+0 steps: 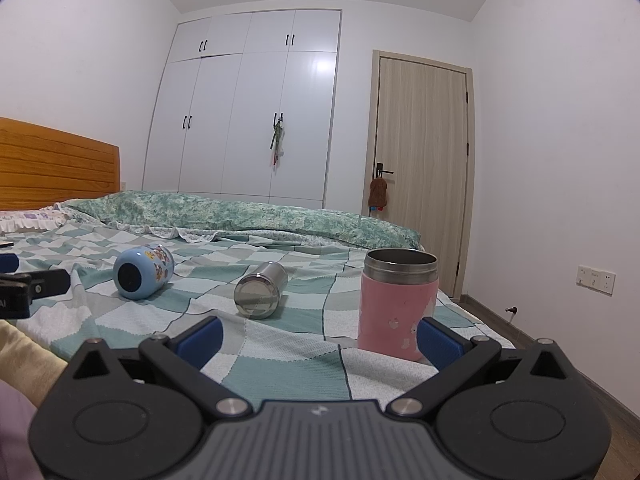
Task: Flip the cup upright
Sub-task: 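Move the right gripper down to the silver cup lying on its side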
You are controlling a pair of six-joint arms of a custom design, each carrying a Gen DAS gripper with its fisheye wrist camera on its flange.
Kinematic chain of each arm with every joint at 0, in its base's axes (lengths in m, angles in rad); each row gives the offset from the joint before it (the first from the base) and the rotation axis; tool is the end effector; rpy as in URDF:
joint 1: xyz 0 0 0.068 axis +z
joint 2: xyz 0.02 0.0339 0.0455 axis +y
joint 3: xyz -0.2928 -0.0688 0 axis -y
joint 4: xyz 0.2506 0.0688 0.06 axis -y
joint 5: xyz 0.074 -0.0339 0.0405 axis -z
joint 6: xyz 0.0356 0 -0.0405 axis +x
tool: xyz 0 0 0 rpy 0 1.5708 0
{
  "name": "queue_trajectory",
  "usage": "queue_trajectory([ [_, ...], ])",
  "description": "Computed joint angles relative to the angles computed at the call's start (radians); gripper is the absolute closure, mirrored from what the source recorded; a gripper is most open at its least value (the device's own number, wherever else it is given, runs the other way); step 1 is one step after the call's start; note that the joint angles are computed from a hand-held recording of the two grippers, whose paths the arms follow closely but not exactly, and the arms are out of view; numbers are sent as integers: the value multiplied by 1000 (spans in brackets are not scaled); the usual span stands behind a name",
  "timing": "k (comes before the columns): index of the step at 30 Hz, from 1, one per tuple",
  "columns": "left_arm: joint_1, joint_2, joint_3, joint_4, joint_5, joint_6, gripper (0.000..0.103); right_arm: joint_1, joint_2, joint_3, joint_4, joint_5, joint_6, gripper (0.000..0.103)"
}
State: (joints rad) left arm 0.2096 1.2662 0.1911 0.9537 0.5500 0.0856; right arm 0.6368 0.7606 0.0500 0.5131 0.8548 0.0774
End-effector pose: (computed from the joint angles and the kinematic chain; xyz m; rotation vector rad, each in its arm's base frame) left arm 0.2071 0.0250 0.1883 0.3054 1.6520 -0.2426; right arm 0.1225 0.0572 0.1783 0.1322 1.6998 -0.2239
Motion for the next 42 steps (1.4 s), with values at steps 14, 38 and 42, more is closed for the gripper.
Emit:
queue_trajectory([
  [14,-33,79,234,-200,50,20,0,-214,189,177,24,-312,-46,0],
  [38,-209,538,889,-583,-7,222,0,-540,1015,1064,-184,-763,-50,0],
  [42,-237,613,996,-646,-27,242,0,-566,1127,1223,-284,-799,-41,0],
])
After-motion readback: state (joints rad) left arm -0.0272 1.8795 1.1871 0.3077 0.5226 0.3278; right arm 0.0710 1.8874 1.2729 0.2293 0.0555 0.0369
